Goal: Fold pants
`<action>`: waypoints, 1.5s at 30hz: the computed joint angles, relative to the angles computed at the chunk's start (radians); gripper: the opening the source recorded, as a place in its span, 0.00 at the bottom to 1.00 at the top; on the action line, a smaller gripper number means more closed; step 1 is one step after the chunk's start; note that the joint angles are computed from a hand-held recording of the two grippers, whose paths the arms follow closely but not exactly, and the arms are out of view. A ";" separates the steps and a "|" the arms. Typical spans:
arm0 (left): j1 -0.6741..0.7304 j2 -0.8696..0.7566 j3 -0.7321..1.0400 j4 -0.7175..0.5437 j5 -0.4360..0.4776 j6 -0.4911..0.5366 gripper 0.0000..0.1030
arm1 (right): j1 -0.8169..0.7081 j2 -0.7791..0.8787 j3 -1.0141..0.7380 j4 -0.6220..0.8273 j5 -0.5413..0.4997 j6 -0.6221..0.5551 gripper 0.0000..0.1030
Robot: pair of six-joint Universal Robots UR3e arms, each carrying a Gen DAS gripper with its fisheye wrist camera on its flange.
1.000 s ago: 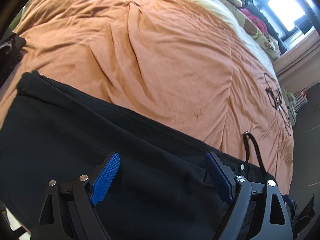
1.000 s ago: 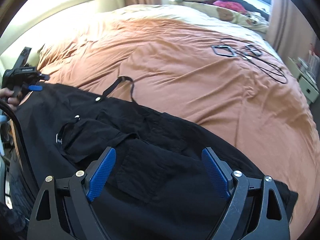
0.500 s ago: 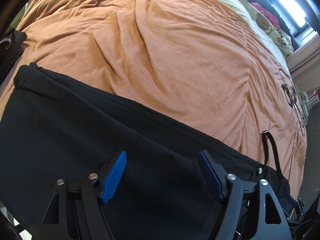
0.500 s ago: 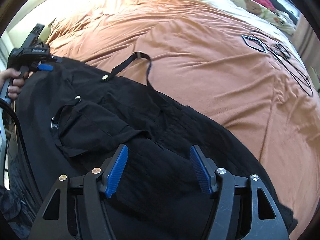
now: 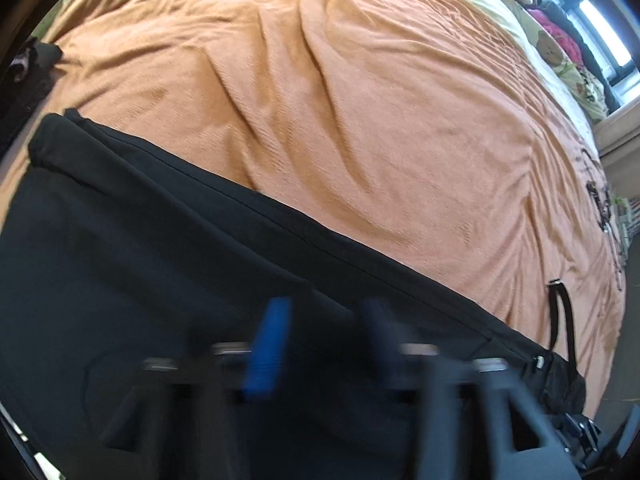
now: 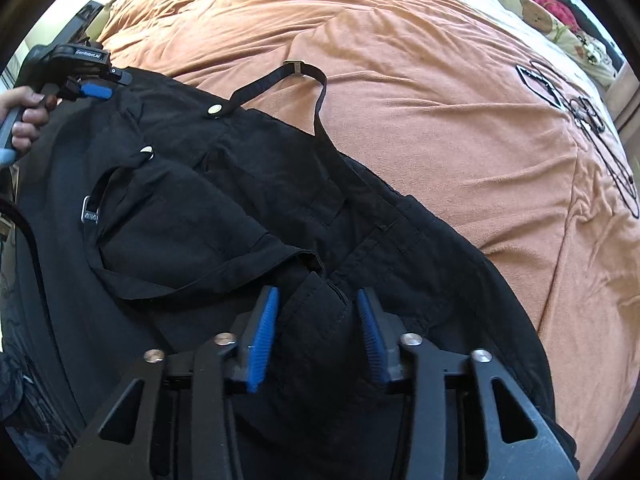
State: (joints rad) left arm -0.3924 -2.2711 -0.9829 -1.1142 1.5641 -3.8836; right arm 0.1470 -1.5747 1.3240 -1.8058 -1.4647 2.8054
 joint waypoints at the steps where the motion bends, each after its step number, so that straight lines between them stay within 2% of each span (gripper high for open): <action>1: 0.008 0.014 -0.025 0.016 -0.015 0.002 0.01 | 0.009 -0.002 -0.002 -0.007 -0.015 0.007 0.20; 5: 0.016 0.068 -0.106 0.085 -0.021 0.008 0.01 | 0.025 -0.041 0.013 -0.036 -0.040 0.026 0.12; 14: 0.022 0.096 -0.102 0.156 -0.018 0.019 0.01 | 0.060 -0.070 0.034 -0.114 -0.112 0.110 0.11; 29: 0.021 -0.039 0.082 0.111 -0.016 0.020 0.00 | 0.101 0.080 -0.064 -0.158 -0.215 0.215 0.11; 34: 0.018 -0.101 0.160 0.082 -0.002 0.027 0.01 | 0.085 0.125 -0.077 -0.183 -0.211 0.230 0.11; 38: 0.033 -0.140 0.203 0.017 -0.030 0.019 0.02 | 0.077 0.147 -0.059 -0.229 -0.212 0.249 0.16; 40: 0.048 -0.103 0.122 0.071 -0.074 0.028 0.13 | 0.074 0.151 -0.055 -0.237 -0.215 0.266 0.25; 41: 0.055 -0.077 0.073 0.105 -0.092 0.036 0.18 | 0.074 0.146 -0.055 -0.235 -0.218 0.282 0.37; 42: 0.058 -0.050 0.034 0.127 -0.099 0.045 0.34 | 0.069 0.131 -0.044 -0.242 -0.210 0.298 0.46; 43: 0.059 -0.026 0.003 0.142 -0.095 0.054 0.53 | 0.064 0.112 -0.026 -0.257 -0.201 0.308 0.51; 44: 0.057 0.005 -0.034 0.159 -0.081 0.063 0.61 | 0.059 0.092 -0.008 -0.269 -0.193 0.316 0.57; 45: 0.056 0.041 -0.079 0.186 -0.066 0.072 0.71 | 0.052 0.071 0.009 -0.278 -0.180 0.323 0.58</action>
